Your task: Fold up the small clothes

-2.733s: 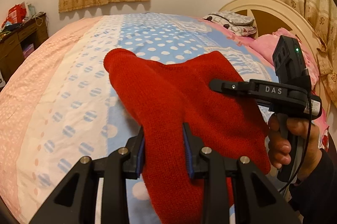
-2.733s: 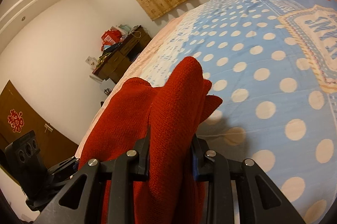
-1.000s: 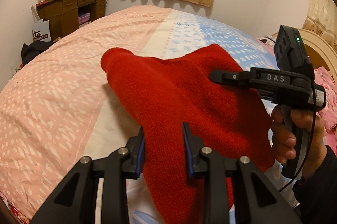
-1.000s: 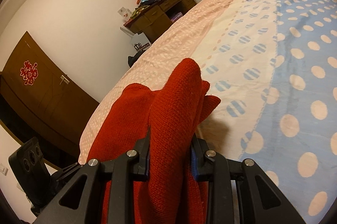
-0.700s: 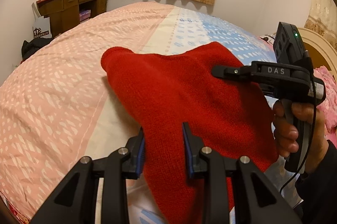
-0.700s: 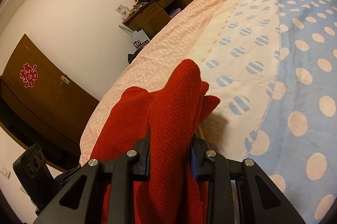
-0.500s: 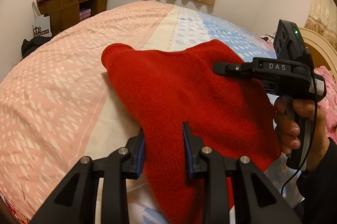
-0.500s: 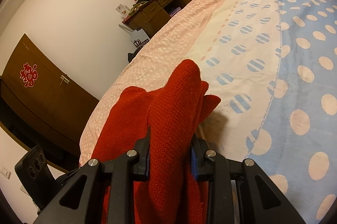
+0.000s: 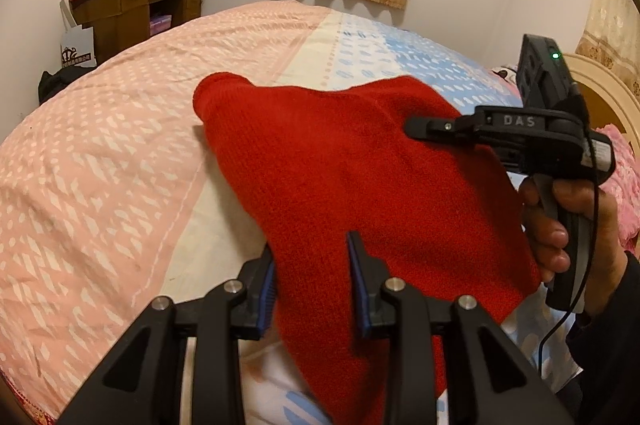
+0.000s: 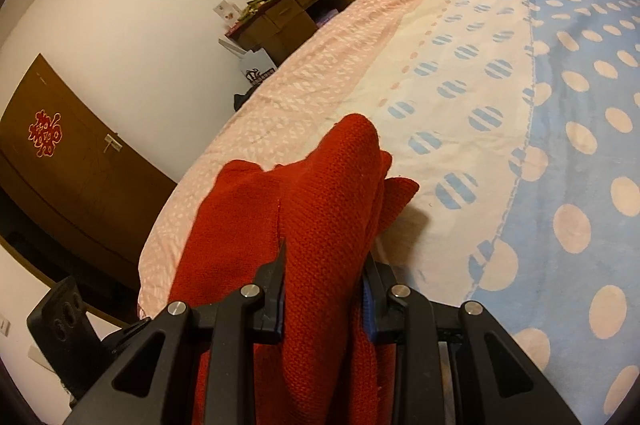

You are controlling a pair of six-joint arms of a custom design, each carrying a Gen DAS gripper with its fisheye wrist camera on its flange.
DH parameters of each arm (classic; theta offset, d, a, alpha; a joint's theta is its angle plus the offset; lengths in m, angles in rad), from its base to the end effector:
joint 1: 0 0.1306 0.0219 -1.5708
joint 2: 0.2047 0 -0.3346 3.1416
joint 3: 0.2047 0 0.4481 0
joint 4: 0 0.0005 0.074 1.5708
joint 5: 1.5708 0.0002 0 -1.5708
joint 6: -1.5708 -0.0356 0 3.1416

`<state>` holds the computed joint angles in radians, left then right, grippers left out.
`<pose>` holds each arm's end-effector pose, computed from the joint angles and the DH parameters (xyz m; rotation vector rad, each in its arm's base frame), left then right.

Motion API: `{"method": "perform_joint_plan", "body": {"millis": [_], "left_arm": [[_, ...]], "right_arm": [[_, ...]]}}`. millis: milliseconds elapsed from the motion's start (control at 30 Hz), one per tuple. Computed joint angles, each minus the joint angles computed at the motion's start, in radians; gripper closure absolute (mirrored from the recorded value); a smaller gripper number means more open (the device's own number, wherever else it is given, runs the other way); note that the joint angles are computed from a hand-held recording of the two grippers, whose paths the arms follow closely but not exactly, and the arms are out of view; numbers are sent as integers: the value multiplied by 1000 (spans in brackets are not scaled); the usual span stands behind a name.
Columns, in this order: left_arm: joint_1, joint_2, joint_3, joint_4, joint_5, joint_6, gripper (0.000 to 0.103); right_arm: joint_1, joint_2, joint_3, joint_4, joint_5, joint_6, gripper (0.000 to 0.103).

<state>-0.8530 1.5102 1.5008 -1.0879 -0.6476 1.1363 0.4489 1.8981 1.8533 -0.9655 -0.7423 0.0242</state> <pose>0.3871 -0.4115 0.3663 -0.5207 2.3023 -0.0459 0.6136 0.3217 0.3139 -0.8693 2.3957 1.1172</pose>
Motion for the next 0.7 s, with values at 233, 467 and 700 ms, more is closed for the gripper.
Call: {"method": "perform_joint_plan", "body": {"millis": [233, 467, 700], "left_arm": [[-15, -3, 19, -54, -25, 28, 56], [-11, 4, 46, -139, -88, 66, 52], [-1, 34, 75, -160, -84, 64, 44]], "right_arm": [[-4, -1, -8, -3, 32, -11, 71], [-11, -66, -75, 71, 61, -42, 69], [-3, -66, -67, 35, 152, 17, 69]]}}
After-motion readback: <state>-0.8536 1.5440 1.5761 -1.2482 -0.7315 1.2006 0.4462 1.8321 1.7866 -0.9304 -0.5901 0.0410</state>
